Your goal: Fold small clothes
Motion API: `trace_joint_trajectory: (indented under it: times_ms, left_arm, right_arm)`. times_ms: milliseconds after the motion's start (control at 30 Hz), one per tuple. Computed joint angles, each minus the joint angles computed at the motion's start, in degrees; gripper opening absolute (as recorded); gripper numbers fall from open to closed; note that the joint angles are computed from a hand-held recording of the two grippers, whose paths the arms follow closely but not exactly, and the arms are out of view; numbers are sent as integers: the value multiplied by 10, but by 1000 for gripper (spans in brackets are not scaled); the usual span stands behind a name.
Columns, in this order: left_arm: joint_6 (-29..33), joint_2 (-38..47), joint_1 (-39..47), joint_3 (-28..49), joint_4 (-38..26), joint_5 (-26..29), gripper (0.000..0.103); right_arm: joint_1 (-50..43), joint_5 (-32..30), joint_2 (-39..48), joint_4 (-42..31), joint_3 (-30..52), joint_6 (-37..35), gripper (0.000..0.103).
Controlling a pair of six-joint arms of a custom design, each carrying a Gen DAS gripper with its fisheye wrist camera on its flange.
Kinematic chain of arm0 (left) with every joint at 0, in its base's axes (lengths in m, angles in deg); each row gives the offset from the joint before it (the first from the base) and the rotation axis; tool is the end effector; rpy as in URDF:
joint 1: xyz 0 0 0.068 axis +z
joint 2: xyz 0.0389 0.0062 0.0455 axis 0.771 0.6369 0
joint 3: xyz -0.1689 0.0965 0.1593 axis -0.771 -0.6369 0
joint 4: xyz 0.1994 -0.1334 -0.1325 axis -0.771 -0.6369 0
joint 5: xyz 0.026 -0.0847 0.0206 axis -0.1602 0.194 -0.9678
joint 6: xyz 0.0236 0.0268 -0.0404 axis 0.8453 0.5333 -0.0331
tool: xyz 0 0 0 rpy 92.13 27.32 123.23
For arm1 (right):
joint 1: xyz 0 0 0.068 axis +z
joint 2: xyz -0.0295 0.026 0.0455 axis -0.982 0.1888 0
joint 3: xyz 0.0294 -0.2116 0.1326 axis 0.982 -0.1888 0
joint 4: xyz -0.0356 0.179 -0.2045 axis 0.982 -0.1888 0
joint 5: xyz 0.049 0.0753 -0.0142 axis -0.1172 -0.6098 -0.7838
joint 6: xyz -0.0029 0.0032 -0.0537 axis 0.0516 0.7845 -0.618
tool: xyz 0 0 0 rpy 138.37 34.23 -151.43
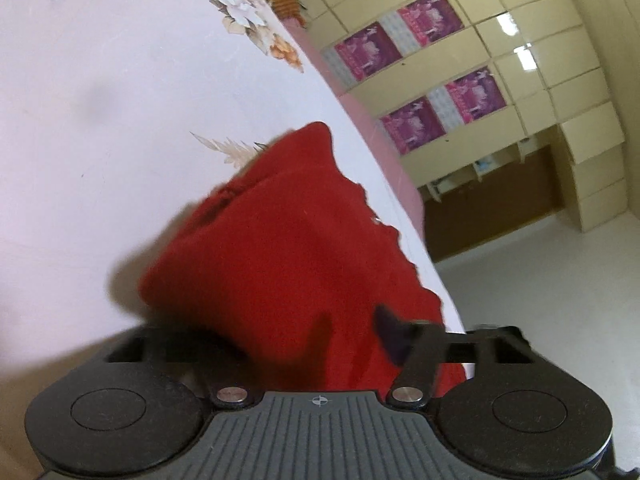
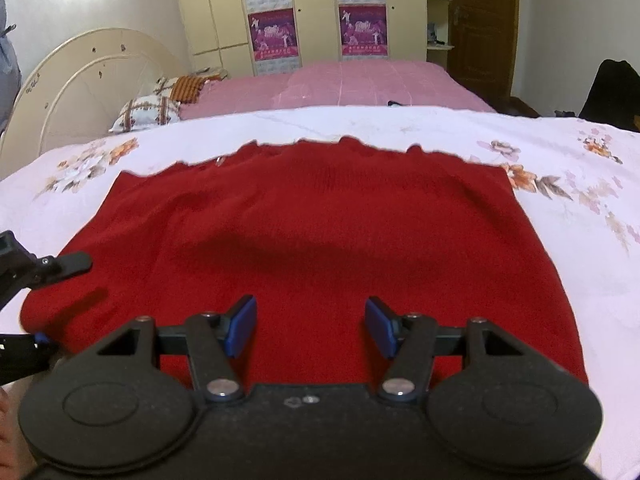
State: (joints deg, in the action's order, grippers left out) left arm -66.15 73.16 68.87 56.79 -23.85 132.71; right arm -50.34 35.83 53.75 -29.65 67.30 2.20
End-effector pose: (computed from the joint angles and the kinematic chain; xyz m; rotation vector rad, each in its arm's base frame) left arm 0.3490 0.0875 0.0629 -0.3957 2.3111 -1.0846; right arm 0.2545 0.1192 0.1106 0.4732 2.3041 -0.0806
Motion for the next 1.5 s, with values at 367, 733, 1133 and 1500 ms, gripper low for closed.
trace_joint_trajectory:
  times_ms: [367,733,1133,1500]
  left_arm:
    - [30,-17,-16,10,9,-19,10]
    - [226,-178,-160,2,-46,20,10]
    - [364,-204,-368,-61,-131,-114,18]
    - [391,-327,-231,-55,-255,-56,93]
  right_arm:
    - [-59,-6,141,46,112,-108,62]
    - [-69,-9,74,122,20,-94,55]
    - [-155,28,-559,-264,-285,58,57]
    - [-119,29,-676,-358,-260,89,59]
